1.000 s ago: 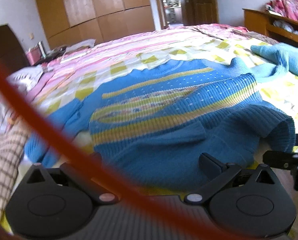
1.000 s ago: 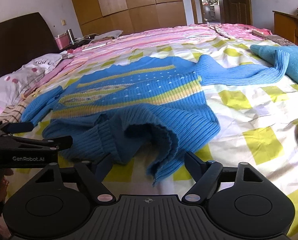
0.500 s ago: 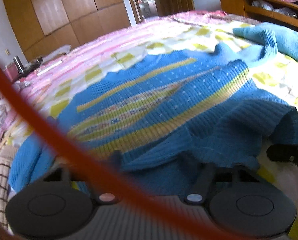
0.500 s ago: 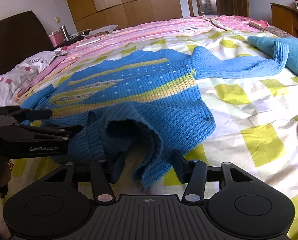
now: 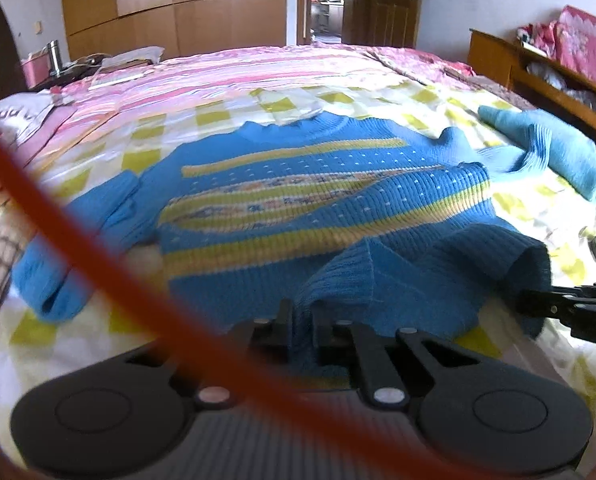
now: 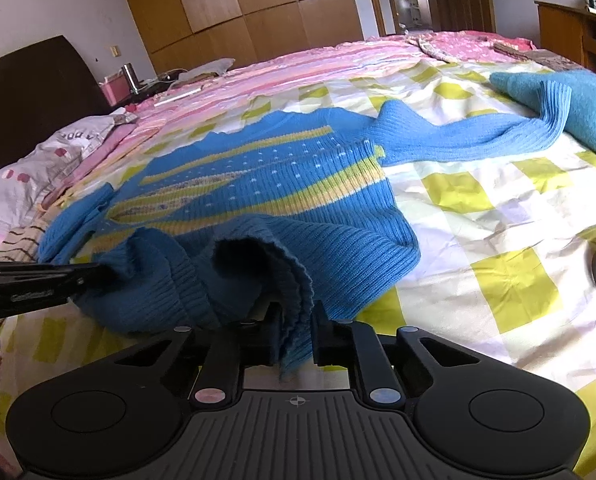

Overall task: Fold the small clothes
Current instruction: 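Lower both tools to the sweater hem and close both grippers on it, then pull the hem with both grippers to spread the sweater body flat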

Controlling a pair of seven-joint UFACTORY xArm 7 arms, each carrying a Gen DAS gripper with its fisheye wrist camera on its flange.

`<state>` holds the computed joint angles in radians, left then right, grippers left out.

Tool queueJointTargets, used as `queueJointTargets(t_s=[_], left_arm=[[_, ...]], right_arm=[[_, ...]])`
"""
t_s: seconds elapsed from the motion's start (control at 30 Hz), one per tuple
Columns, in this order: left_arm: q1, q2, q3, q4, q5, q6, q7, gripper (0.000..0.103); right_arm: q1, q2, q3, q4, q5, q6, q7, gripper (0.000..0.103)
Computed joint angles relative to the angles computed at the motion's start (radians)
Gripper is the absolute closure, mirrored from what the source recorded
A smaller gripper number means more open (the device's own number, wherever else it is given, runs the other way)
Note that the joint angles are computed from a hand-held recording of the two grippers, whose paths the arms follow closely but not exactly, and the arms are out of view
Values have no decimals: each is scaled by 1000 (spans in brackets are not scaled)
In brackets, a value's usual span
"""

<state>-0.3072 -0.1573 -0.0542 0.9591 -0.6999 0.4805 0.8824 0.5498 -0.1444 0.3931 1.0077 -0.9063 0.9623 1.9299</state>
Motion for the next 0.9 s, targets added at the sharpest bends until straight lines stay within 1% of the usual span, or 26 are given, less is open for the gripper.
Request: queueJointTargets(t_s=[0.17,0.27,0.37,0.5,0.57,0.6,0.67,0.7,0.73,0.8,0.83,0.9], left_arm=[[18,-81,53,-58,-71,76,31,87],[33,-131,78,-101,-69,110,42,87],[41,-172,95,-146,-62,113,58,87],[44,-192,115,-174,-58,131,56,87],[40,-201,115,-186,-59,124,60,87],[38,-207,115,-192,-61,119,64,87],[30,-221,117,-204,-65,100,76,87],[27,-227,118,-210,-65,92,80,87],[24,-229,120,-212,-64,88,80,87],[21,-230,125,-217,-60,88,73,87],[20,-229,126,-218,-59,86,70,87],[14,-226,127,-224,-64,77,71,87]], right_arm=[[22,-16,16,13,27,17,-64,96],[34,-36,28,12,66,32,-112,98],[43,-58,45,11,108,61,-142,99],[47,-81,67,11,158,103,-171,98],[43,-70,72,23,178,129,-190,93],[41,-59,75,32,175,148,-192,87],[40,-46,70,33,171,146,-191,85],[39,-41,66,29,162,137,-180,79],[38,-35,61,28,156,129,-178,68],[38,-6,54,43,132,124,-184,56],[41,8,50,50,115,122,-193,53],[51,57,47,81,47,148,-194,51]])
